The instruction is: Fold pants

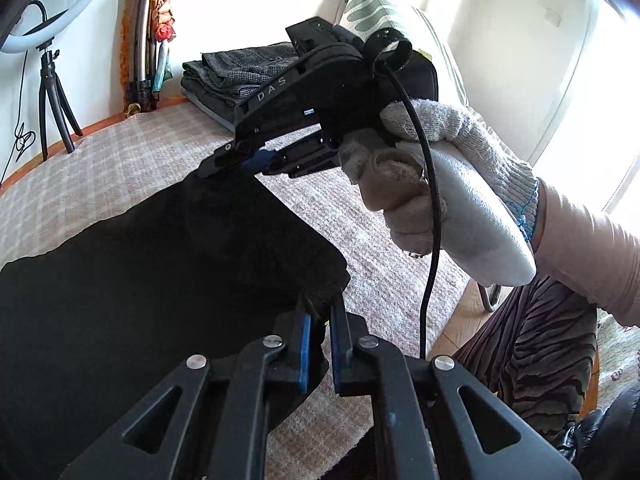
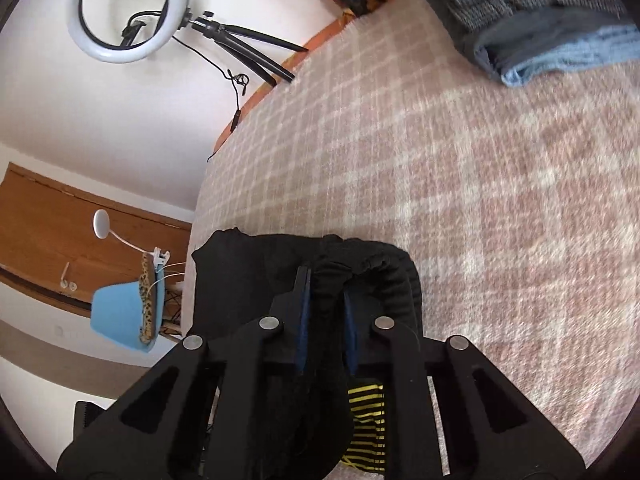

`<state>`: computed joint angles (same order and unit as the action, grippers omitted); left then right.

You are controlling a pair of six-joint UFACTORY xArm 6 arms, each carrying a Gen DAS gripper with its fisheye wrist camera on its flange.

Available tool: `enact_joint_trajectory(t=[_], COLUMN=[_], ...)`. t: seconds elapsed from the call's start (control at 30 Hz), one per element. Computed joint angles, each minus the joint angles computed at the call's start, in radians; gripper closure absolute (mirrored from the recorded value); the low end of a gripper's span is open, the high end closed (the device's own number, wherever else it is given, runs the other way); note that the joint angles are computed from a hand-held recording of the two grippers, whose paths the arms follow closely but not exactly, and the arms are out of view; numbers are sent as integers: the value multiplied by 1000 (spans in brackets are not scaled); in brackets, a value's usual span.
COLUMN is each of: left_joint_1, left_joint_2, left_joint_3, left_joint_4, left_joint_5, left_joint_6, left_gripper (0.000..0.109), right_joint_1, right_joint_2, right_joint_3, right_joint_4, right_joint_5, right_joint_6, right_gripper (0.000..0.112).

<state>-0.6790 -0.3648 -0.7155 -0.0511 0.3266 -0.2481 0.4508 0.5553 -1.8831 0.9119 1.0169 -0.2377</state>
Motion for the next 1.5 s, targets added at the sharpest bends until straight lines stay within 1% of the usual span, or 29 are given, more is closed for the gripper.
enact_joint_trajectory(t=[0.07, 0.1, 0.2, 0.27, 0.3, 0.37, 0.43, 0.5, 0.53, 0.57, 0.6, 0.63, 0.67, 0.7, 0.73, 0.8, 0.83, 0.87, 0.97, 1.03, 1.1, 1.17, 1.3, 1.37, 1.43, 1.47, 1.5], left_joint_1=[-4, -5, -1, 0, 3, 4, 1, -7, -10, -14, -17, -19, -22, -25, -30, -35, -37, -40, -36, -29, -22, -15, 14, 41, 75, 94, 107], left_joint_2=[26, 38, 85, 119, 136, 166, 187, 195, 197, 194, 190, 185, 177, 169, 159, 146, 137, 125, 111, 103, 89, 60, -28, -74, -105, -118, -128], left_joint_3=[-19, -27, -60, -91, -102, -121, -137, -145, -149, -149, -151, -154, -152, -149, -140, -133, -129, -118, -108, -103, -91, -68, -2, 31, 59, 72, 83], left_joint_4=[2, -20, -97, -181, -181, -163, -135, -53, -31, -10, 11, 28, 35, 45, 61, 92, 85, 82, 83, 84, 65, 71, 140, 190, 163, 141, 136], left_joint_5=[-2, -8, -17, 5, 9, 27, 47, 64, 74, 81, 96, 113, 120, 120, 118, 128, 134, 130, 120, 126, 130, 132, 143, 159, 168, 175, 183], left_joint_6=[2, 14, 73, 149, 152, 148, 142, 84, 67, 48, 24, -1, -17, -35, -52, -77, -75, -80, -81, -75, -54, -61, -124, -171, -174, -172, -179], left_gripper=[103, 103, 104, 104, 104, 104, 103, 103, 103, 102, 99, 98, 97, 97, 97, 95, 95, 95, 95, 95, 95, 95, 95, 95, 95, 95, 95], right_joint_1=[11, 16, 24, 24, 26, 26, 19, 7, 1, -3, 0, 7, 15, 18, 15, 1, 5, 15, 37, 15, -5, -23, -43, -43, -43, -35, -18], right_joint_2=[15, 25, 71, 99, 108, 118, 107, 93, 81, 59, 32, -2, -35, -65, -95, -149, -182, -208, -259, -277, -301, -331, -358, -387, -422, -447, -474], right_joint_3=[-26, -40, -112, -152, -161, -164, -141, -128, -116, -91, -60, -18, 18, 56, 88, 137, 174, 204, 282, 321, 367, 421, 500, 544, 589, 613, 639], right_joint_4=[-39, -56, -132, -182, -225, -268, -274, -264, -259, -257, -277, -315, -359, -375, -348, -217, -197, -208, -281, -226, -166, -101, -6, 4, 24, 5, -30], right_joint_5=[-13, -21, -19, -6, -6, -1, 3, 13, 14, 4, -22, -70, -114, -151, -164, -113, -102, -93, -78, -34, 14, 62, 132, 123, 113, 89, 42], right_joint_6=[6, 10, 36, 61, 65, 49, 23, 27, 27, 32, 44, 48, 48, 41, 27, -72, -112, -134, -118, -128, -163, -206, -252, -285, -343, -365, -377], right_gripper=[99, 100, 100, 100, 100, 100, 100, 100, 99, 91, 83, 75, 74, 74, 74, 74, 74, 74, 74, 74, 74, 74, 74, 74, 74, 74, 74])
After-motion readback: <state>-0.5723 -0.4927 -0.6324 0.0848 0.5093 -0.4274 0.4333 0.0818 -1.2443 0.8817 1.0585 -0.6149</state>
